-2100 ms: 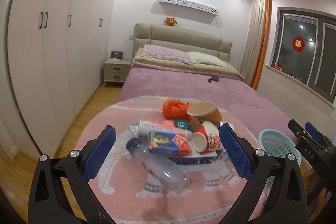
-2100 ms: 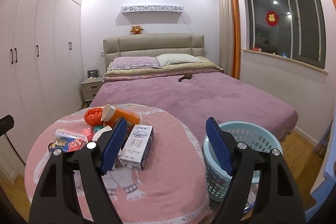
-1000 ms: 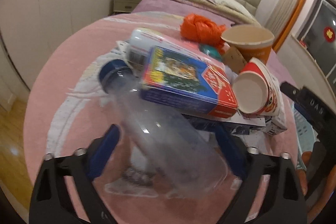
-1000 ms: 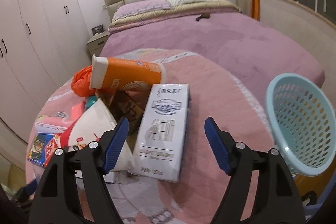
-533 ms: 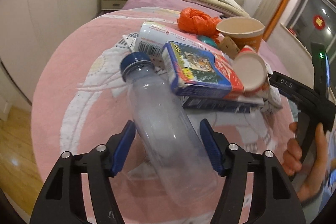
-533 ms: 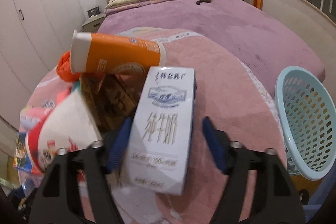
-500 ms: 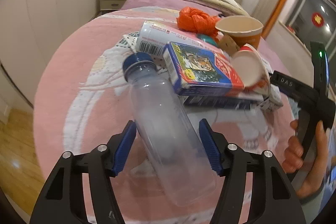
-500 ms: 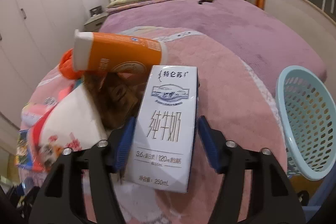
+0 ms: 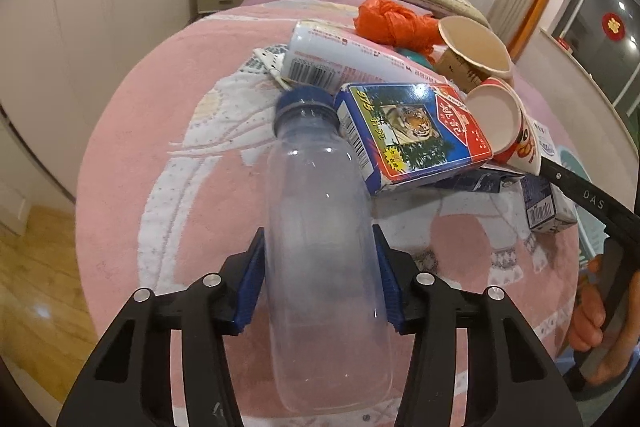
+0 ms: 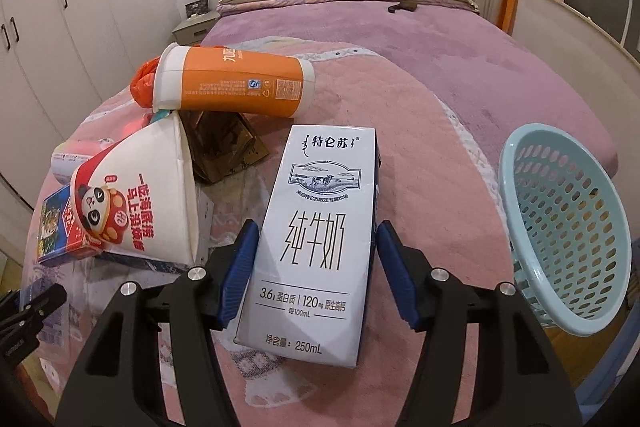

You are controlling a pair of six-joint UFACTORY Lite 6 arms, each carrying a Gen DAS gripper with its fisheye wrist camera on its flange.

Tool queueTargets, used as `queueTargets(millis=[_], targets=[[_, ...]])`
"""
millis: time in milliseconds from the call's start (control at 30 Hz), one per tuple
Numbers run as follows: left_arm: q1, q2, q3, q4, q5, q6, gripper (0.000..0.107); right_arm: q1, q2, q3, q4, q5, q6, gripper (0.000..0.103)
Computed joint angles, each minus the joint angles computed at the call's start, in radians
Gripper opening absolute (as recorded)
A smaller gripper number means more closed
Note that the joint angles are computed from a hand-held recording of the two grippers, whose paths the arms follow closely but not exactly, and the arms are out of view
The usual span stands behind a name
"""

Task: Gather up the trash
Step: 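Carry the bottle and milk carton to the blue basket and release both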

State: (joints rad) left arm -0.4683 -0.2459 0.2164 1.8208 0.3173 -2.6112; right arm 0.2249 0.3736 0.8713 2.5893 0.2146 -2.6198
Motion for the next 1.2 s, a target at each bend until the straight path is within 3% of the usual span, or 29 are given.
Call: queueTargets(millis=[133, 233, 367, 433, 667, 767, 933, 1033, 1200], targets=[[-0.095, -0.259, -0.101, -0.319, 0.079, 0.259, 0.046, -0.012, -0.083, -0.078, 0.076, 0.043, -0.111, 0.054], [-0.198, -0.427, -0.120, -0.541, 0.204, 0.442, 0.046, -0.058, -0.159, -0.137, -0.111, 0.090, 0.063, 0.054], [-0.305, -0.436, -0.036, -0.568, 0.312, 0.496, 0.046, -0.123, -0.243, -0.177, -0.302, 0.135, 0.227, 0.054], [-0.317, -0.384, 0.005, -0.517, 0.306, 0.463, 0.046, -0.151, -0.272, -0.185, -0.359, 0.147, 0.276, 0.054], [-0.320, -0.032, 0.271, -0.249, 0.226, 0.304, 0.046, -0.316, -0.303, -0.165, -0.526, 0.207, 0.406, 0.054], [-0.330, 0.159, 0.440, -0.127, 0.202, 0.243, 0.046, -0.391, -0.282, -0.133, -0.559, 0.225, 0.426, 0.054], [-0.296, 0.506, 0.811, 0.030, 0.061, 0.189, 0.046, -0.533, -0.165, -0.015, -0.620, 0.252, 0.472, 0.054], [-0.287, 0.728, 1.091, -0.070, -0.037, 0.335, 0.046, -0.618, -0.050, 0.102, -0.672, 0.250, 0.542, 0.054], [-0.280, 1.113, 1.577, -0.562, -0.173, 0.858, 0.046, -0.686, 0.146, 0.298, -0.806, 0.198, 0.712, 0.054]])
